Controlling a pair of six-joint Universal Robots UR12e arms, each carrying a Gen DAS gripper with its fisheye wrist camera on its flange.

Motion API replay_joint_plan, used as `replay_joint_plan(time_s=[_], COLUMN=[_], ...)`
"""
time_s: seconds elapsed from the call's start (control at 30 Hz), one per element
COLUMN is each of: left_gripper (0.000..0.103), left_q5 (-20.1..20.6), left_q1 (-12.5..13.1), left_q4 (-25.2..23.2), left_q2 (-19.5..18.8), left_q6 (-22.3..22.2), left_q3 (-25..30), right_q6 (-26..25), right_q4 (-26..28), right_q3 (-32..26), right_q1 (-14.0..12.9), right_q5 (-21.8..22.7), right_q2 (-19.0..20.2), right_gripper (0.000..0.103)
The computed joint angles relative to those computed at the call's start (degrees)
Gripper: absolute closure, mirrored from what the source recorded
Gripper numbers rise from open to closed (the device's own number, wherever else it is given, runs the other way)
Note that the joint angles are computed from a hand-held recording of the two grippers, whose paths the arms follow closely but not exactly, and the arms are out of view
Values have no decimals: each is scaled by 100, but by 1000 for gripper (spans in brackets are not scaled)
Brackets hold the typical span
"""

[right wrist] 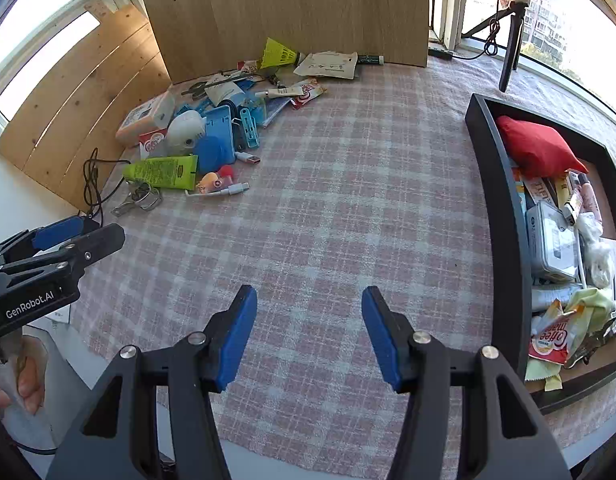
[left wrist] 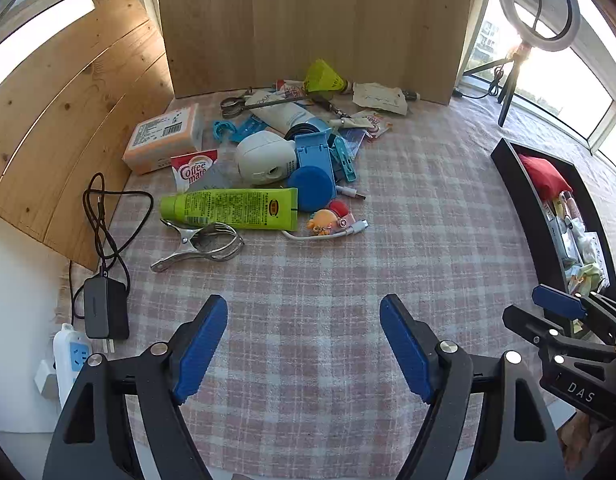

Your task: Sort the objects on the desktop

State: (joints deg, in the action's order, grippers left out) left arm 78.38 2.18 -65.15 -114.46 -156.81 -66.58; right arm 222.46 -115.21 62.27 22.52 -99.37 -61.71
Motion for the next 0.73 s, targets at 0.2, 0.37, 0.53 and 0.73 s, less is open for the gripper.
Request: replay_joint_plan(time_s=[0.2,0.37,0.53,0.73], left_gripper=[25,25,25,25], left_q5=[-37,-137,-145,-167], left_q1=[13,33,18,1], left_q4=[-135,-392,-437,-459], left_q2=[-154,-291,-344,-363], left_q6=[213,203,282,255], left_q3=[199,388,431,408], right_q6=[170,243,308,359], right_q4=[99,288,329,315], right_q3=[-168,-313,-362,-391], right_q1=[10,12,1,-16], right_q5=[-17,-43,-34,2], right_q2=[149,254,308,363], right_gripper=[49,49,49,49])
